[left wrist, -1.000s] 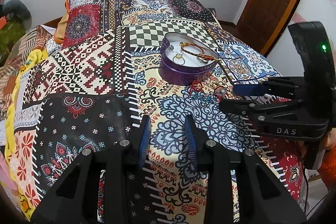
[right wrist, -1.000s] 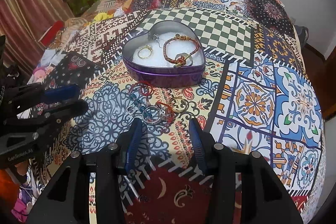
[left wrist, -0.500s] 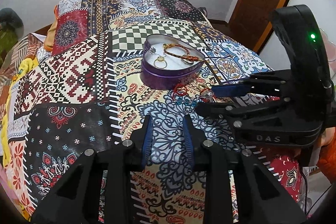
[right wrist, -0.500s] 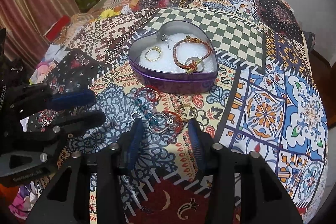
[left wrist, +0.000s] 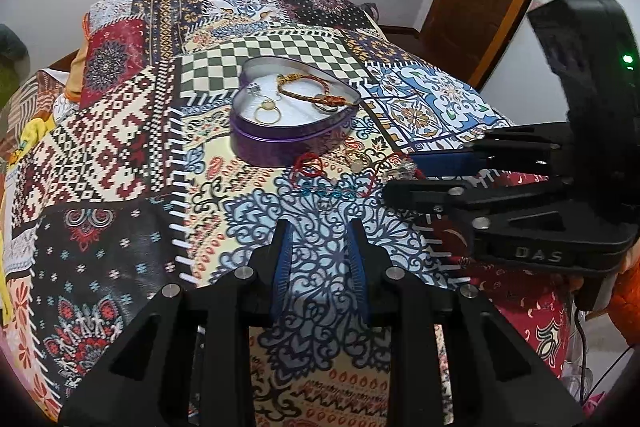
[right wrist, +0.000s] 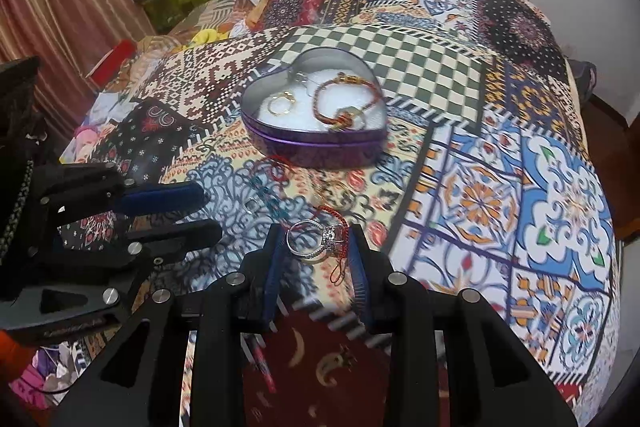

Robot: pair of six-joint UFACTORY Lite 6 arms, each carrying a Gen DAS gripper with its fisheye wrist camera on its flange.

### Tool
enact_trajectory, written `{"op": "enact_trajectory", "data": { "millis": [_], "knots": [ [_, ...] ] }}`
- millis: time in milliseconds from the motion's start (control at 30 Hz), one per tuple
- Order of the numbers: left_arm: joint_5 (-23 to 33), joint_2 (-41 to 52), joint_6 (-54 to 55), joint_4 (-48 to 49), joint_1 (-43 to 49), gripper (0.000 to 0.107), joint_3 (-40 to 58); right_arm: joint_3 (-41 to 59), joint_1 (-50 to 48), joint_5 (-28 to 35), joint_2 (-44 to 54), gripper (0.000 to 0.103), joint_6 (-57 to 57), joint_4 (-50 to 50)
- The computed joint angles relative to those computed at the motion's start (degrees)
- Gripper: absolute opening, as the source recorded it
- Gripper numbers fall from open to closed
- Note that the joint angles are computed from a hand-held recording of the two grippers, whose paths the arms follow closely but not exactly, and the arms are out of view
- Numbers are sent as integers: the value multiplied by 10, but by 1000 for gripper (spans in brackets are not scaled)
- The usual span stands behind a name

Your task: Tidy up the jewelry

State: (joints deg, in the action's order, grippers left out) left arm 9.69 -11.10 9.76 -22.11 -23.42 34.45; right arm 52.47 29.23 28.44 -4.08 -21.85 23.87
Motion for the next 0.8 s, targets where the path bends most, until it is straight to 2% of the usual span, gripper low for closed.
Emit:
{"op": "enact_trajectory", "data": {
  "millis": [167,300,367,500,567,667,800],
  "knots": [
    [-12,33,-4,-4,-9,28,16,-23,-31,8,-31,29,-30,30],
    [-12,56,66,-77,-2,27,32,-36,-45,10,-51,29,-45,43],
    [-13,70,66,-78,0,23,42,-42,-54,15,-57,29,-65,62],
    [-20,90,34,-50,2,17,55,-52,-61,15,-62,29,-82,77],
    [-27,94,-22,4,0,9,56,-55,-64,16,-63,29,-89,87],
    [-33,88,24,-41,4,8,50,-56,-71,19,-65,29,-102,105],
    [-33,73,-100,81,-4,8,43,-47,-77,23,-68,29,-110,120]
  ]
}}
